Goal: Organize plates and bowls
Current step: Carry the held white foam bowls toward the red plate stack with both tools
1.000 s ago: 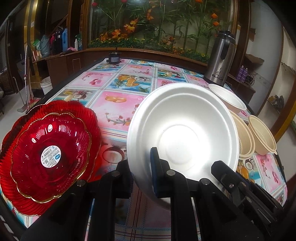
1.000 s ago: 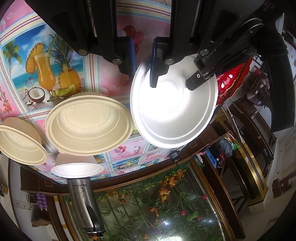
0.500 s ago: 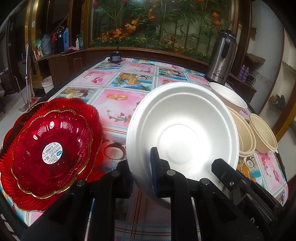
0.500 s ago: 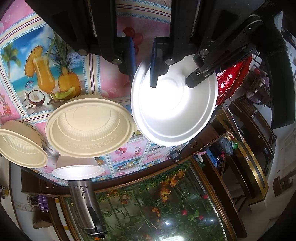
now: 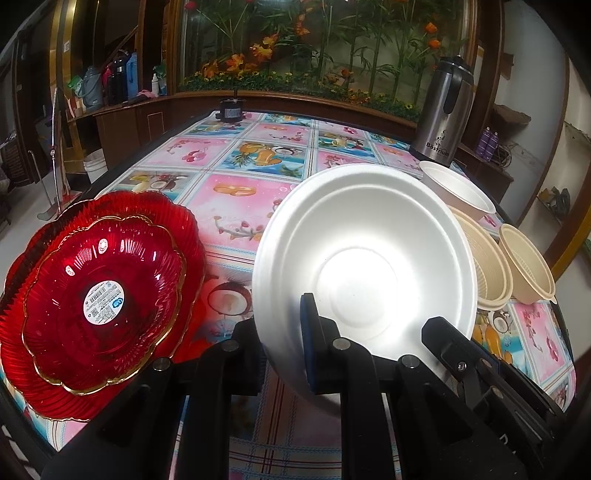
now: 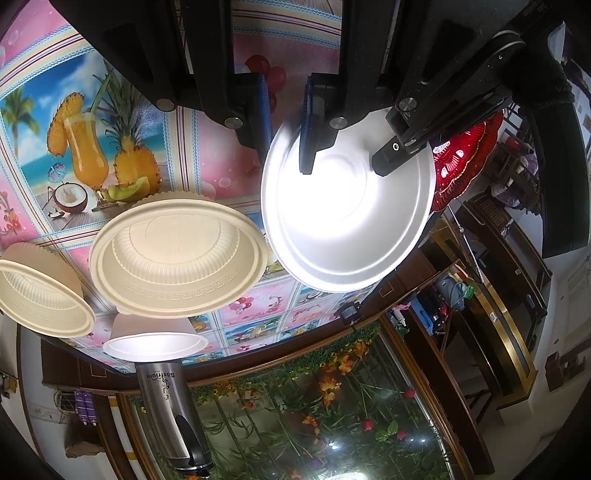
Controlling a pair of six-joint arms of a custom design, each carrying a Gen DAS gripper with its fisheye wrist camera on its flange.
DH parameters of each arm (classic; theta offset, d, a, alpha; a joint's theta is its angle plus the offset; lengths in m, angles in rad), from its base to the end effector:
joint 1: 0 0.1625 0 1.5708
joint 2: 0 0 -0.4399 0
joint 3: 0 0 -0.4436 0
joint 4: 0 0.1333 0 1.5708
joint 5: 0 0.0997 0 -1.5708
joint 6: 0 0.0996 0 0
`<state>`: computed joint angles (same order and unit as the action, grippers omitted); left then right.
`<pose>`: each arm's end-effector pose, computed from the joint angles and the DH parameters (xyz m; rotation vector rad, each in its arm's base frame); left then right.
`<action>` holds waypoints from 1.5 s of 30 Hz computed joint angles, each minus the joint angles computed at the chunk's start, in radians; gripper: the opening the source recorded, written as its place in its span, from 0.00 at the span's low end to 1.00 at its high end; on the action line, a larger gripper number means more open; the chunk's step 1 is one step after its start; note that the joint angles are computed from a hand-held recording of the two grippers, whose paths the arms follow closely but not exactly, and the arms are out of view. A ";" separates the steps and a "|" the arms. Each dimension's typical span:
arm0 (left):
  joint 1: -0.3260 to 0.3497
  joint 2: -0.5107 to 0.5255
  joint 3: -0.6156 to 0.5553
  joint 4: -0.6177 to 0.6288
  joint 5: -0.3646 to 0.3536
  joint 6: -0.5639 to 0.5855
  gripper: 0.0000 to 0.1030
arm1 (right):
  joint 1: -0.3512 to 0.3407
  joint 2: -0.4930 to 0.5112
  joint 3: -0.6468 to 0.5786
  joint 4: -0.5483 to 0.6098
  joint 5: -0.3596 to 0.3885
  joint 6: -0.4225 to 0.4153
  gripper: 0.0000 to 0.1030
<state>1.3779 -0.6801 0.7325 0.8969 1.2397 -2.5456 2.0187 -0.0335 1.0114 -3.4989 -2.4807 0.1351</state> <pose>0.0171 -0.7765 0.2813 0.8722 2.4591 -0.7327 0.3937 -0.6931 -0.1451 -0.2012 -2.2265 1.3729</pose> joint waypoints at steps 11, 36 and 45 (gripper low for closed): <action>0.001 0.001 0.001 -0.003 -0.001 0.001 0.14 | -0.003 0.002 -0.002 0.000 0.003 -0.003 0.13; 0.000 -0.047 0.041 -0.046 0.017 0.017 0.14 | 0.009 0.008 -0.022 -0.015 0.004 -0.054 0.13; 0.003 -0.065 0.024 -0.040 0.031 0.002 0.14 | 0.030 0.021 -0.066 -0.002 0.010 -0.096 0.13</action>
